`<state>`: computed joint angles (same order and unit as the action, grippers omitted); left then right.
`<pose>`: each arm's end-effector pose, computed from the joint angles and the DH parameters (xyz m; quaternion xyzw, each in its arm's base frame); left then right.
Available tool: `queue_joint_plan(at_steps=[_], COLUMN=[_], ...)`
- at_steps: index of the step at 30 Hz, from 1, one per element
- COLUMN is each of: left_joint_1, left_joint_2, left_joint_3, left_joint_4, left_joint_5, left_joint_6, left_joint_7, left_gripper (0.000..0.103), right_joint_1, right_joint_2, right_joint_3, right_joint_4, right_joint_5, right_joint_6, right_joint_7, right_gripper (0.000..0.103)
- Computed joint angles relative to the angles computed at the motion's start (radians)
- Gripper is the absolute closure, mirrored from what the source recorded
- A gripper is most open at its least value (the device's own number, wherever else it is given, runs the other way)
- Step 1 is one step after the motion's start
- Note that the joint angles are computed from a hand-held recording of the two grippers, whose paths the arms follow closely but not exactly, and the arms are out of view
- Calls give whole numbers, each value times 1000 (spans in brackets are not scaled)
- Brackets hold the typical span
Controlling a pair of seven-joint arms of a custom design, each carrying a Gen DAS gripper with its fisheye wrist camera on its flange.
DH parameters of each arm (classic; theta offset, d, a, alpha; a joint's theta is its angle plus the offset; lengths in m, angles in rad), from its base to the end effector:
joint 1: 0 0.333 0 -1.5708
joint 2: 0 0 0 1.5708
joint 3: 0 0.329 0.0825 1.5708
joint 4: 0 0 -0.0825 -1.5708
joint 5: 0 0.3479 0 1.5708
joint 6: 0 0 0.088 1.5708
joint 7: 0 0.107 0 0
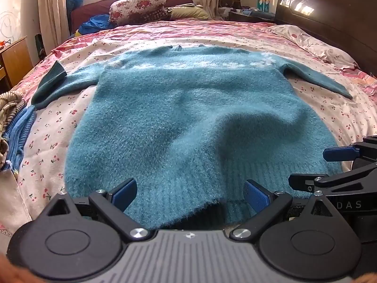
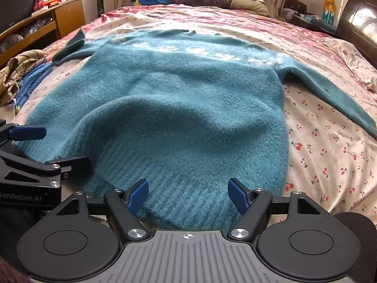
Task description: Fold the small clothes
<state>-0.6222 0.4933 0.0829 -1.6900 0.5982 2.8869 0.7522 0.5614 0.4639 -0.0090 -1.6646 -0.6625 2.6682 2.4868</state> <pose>0.5705 -0.3915 0.4179 -0.5604 0.7388 -0.3046 0.2177 0.5747 0.3768 0.4243 -0.7149 0.6135 -0.2344 0.2400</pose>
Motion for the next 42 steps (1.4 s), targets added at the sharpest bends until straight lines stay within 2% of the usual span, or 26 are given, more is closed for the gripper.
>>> queue_joint_plan(at_steps=[17,42], left_joint_1=[3,22], left_joint_2=[-1,11], left_joint_3=[-1,-26], left_joint_4=[-5,14], left_joint_5=[-18,-63], left_joint_6=[5,-35], left_joint_7=[12,42], left_gripper=[1,1], right_joint_1=[-6,-23], right_joint_2=[0,-5], right_joint_3=[5,12], right_joint_4=[-1,-23], right_joint_5=[25,76], right_joint_6=[-1,25], right_joint_7=[-12,-13], right_gripper=[27,27])
